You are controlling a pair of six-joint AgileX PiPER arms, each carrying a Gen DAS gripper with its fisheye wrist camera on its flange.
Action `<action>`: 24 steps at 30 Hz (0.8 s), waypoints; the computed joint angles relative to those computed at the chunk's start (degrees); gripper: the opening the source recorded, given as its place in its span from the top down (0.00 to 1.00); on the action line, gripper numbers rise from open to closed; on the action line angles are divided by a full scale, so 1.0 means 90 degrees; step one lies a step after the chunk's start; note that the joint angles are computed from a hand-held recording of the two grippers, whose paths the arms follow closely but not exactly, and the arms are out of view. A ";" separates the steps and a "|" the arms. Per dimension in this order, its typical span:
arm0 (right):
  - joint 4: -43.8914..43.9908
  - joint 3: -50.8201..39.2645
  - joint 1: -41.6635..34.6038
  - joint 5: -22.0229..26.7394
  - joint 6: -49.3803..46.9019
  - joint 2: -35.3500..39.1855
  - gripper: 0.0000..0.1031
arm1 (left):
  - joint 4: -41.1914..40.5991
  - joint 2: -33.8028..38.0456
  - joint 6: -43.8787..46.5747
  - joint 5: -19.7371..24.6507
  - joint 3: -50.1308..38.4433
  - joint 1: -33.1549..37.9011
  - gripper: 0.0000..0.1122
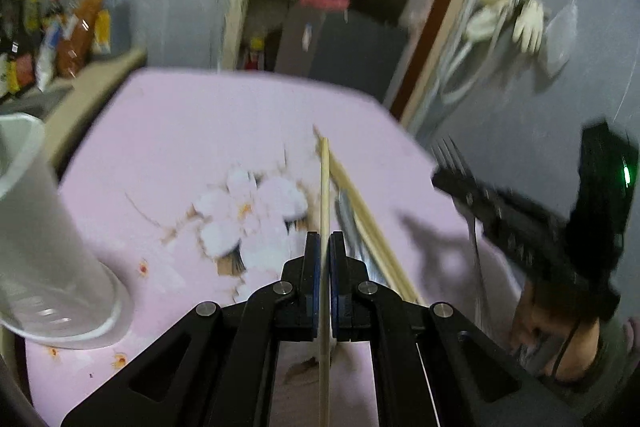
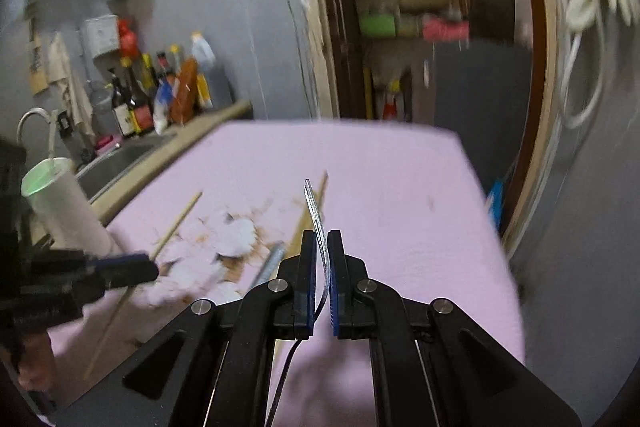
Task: Organize utensils
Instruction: 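Lift and carry the chopstick and fork to the white utensil holder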
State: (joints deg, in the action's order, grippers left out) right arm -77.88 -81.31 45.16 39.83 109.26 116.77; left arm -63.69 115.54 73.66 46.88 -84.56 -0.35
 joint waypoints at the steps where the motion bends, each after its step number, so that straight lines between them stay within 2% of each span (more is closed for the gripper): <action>1: -0.0281 0.0031 0.0164 0.0231 0.0242 -0.0009 0.97 | -0.0580 -0.0149 0.0514 -0.0057 0.0303 0.0115 0.98; 3: -0.0732 0.0062 0.0443 0.0694 0.0610 0.0018 0.97 | -0.1473 -0.0384 0.1312 -0.0329 0.0776 0.0172 0.98; 5: -0.1019 -0.0036 0.0731 0.1235 0.0779 0.0131 0.97 | -0.2107 -0.0555 0.1895 -0.0357 0.1090 0.0302 0.98; 11: -0.1527 -0.0398 0.1146 0.2087 0.0838 0.0367 0.98 | -0.2867 -0.0673 0.2277 -0.0113 0.1192 0.0621 0.98; 15: -0.1694 -0.0642 0.1160 0.2072 0.0813 0.0369 0.98 | -0.2762 -0.0787 0.2068 0.0264 0.1093 0.0991 0.98; 24: -0.2195 -0.2048 0.1298 0.2205 0.0190 0.0892 0.98 | -0.3105 -0.0932 0.2004 0.0467 0.0694 0.1510 0.98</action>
State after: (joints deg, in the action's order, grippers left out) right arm -97.64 -99.74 56.84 59.68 110.97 124.80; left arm -91.64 107.15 91.70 51.08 -78.31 13.24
